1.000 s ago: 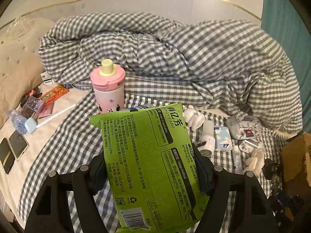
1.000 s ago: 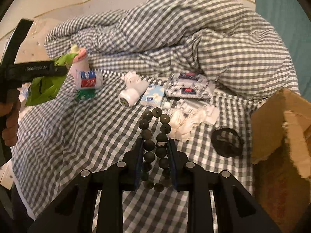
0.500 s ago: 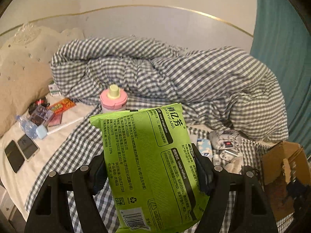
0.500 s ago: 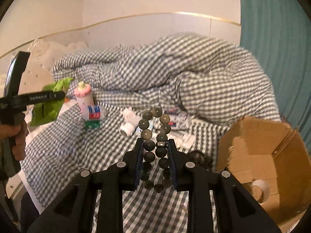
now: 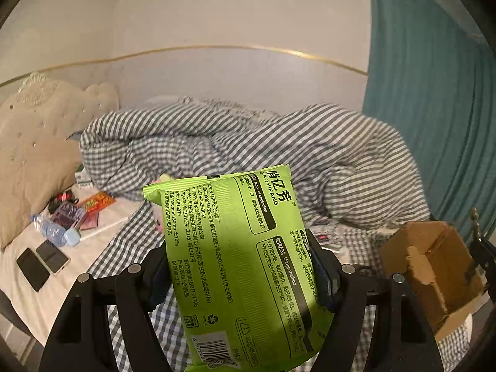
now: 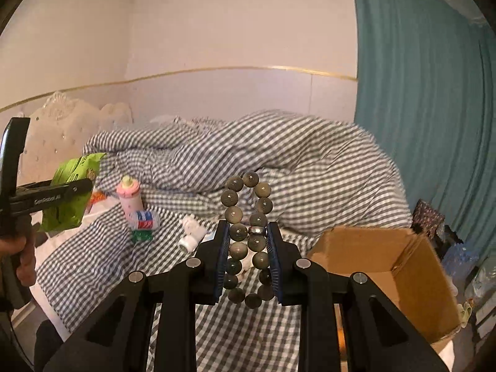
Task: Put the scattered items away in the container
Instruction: 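Carry the bracelet into the box and open the right tool while the left tool carries the packet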
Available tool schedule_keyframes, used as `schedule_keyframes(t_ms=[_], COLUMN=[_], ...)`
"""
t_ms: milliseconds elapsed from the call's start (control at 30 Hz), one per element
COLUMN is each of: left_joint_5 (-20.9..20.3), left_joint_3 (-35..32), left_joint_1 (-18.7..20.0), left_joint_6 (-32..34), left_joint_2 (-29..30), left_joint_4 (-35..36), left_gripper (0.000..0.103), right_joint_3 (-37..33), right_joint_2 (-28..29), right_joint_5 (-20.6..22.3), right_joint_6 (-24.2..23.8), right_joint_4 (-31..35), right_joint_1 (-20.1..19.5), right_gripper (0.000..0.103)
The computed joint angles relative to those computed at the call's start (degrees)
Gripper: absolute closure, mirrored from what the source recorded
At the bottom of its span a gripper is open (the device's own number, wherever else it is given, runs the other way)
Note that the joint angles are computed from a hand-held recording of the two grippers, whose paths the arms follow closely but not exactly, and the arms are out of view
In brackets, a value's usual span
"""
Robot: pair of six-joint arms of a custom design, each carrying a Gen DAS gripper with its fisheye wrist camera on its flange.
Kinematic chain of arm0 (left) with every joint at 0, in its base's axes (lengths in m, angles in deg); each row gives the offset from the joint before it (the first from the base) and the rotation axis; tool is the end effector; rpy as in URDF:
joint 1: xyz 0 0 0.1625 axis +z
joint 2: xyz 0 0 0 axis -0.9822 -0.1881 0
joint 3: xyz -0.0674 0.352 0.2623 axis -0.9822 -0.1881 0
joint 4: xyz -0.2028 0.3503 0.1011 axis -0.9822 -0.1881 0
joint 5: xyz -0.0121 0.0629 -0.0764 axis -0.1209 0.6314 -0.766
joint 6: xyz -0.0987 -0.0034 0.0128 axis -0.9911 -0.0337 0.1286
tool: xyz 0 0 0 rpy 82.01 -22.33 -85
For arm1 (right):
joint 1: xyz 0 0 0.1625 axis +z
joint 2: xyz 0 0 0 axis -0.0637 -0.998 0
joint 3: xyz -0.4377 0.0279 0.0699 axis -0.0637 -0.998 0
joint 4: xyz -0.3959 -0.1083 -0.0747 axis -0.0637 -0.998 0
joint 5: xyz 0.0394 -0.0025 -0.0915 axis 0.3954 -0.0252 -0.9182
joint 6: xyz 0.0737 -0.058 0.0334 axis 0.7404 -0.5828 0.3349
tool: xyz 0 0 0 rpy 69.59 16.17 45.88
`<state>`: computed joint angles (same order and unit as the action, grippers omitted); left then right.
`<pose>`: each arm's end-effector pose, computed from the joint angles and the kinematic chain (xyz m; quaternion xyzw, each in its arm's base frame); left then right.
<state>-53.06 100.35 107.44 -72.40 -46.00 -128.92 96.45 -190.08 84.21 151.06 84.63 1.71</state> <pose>-0.3271 -0.4121 0.3322 0.3067 0.8410 -0.3931 0.2099 0.3435 -0.2342 0.3016 0.1197 -0.7355 0.5327 0.4012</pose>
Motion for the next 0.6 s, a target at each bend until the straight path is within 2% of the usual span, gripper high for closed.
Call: schedule_keyframes(t_ms=[167,267,600], left_joint_5=[-0.75,-1.19,-5.39], left_joint_3=[0.49,0.68,0.45], left_joint_1=[-3.42,-4.7,-7.77], left_joint_6=[1.56,1.78,0.96], left_joint_2=[-0.4,0.25,5.04], left_joint_4=[-1.56,-2.71,-5.15], left_gripper=[0.028,0.028,0.028], right_joint_3=[-3.39,-4.33,-4.2], right_joint_2=[0.99,1.53,5.2], right_joint_5=[2.5,5.43,19.56], right_joint_6=[10.3,15.27,23.14], right_joint_4=[-8.67,-13.4,-25.54], right_joint_1=[3.7,6.12,11.63], right_gripper=[0.08,0.08,0.08])
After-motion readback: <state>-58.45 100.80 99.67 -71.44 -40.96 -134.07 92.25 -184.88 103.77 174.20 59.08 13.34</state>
